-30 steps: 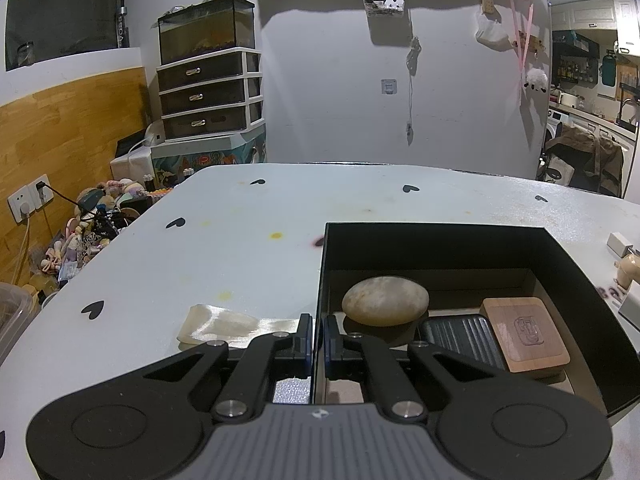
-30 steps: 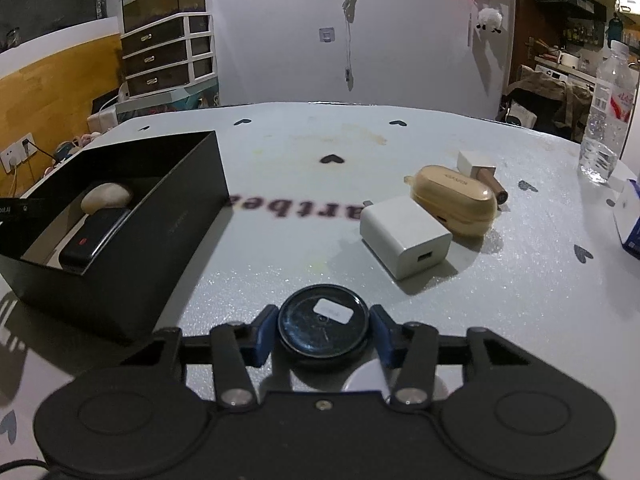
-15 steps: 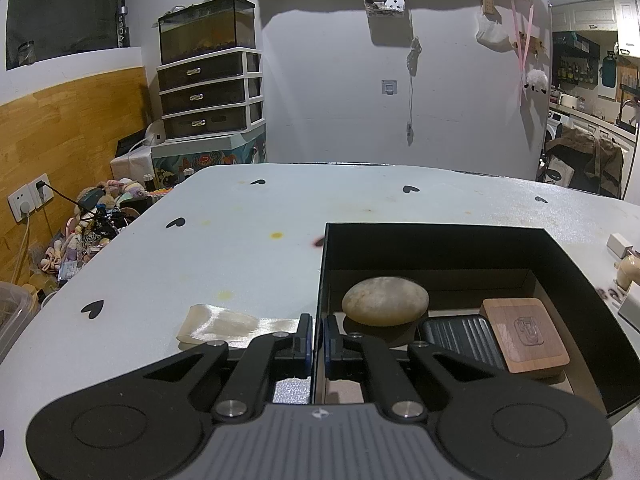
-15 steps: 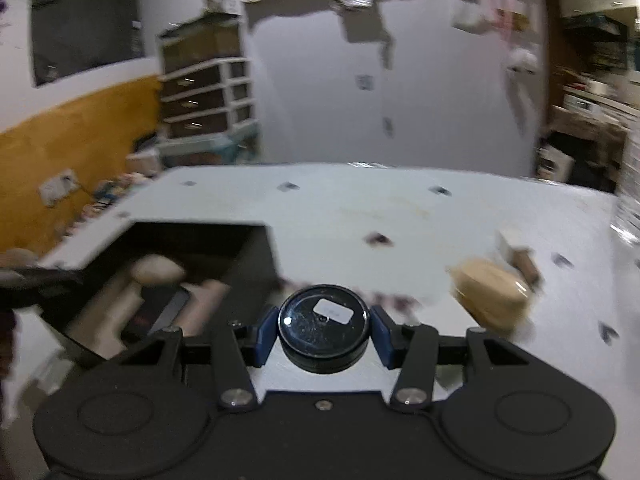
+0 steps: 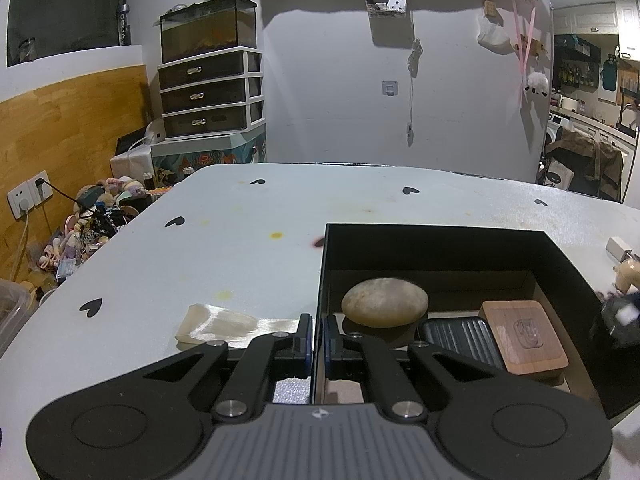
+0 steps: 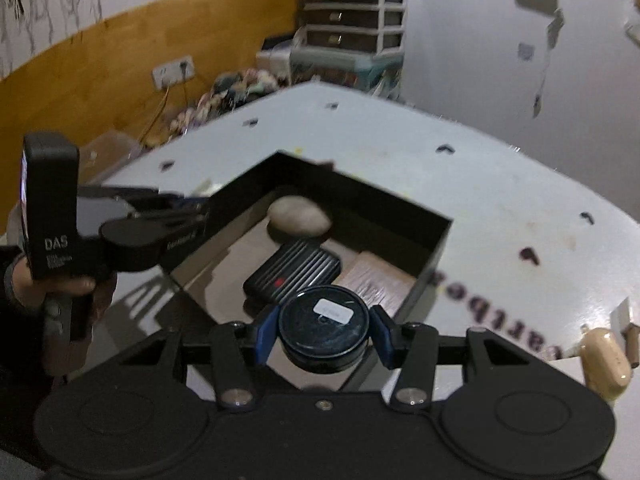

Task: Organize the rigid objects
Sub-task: 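Carry the black tin into the box and open the right tool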

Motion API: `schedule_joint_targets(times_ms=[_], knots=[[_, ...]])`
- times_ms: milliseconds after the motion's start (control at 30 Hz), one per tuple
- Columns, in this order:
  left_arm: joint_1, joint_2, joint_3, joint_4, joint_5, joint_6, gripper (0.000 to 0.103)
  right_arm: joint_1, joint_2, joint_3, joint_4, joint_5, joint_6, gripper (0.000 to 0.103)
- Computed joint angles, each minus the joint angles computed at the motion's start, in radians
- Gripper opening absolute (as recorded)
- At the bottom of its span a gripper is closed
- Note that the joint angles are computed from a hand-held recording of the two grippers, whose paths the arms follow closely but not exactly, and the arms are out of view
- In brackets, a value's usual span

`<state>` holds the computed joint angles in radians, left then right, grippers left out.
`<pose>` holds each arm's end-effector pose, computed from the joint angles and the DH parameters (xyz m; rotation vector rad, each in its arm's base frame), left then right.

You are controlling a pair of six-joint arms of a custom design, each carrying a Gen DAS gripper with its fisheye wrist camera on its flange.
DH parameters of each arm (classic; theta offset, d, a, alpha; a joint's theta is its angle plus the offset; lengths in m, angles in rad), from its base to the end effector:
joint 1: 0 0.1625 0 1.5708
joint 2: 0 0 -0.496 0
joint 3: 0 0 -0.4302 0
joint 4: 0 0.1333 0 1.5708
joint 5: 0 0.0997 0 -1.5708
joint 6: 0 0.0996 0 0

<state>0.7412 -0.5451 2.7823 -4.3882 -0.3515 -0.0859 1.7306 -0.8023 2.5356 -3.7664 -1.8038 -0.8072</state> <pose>-0.0389 -0.3431 0.1075 0.3379 2.0128 -1.1517 0.1738 -0.3849 0.0523 1.2036 -2.4543 0.5080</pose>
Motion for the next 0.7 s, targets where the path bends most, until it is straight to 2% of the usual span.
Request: schedule_joint_targets(times_ms=[133,333,700], knots=[[0.002,0.002,-0.002,-0.006,-0.002,0.006,0.005,0.011,0.0,-0.017,0.058,-0.023,0.03,0.05],[0.003,0.0,-0.004,-0.004,-0.003,0.007,0.005,0.021,0.01,-0.029,0.075,-0.054,0.041,0.05],[0.003,0.0,-0.004,-0.004,-0.003,0.006,0.005,0.023,0.0,-0.039,0.128,-0.056,0.078,0.054]])
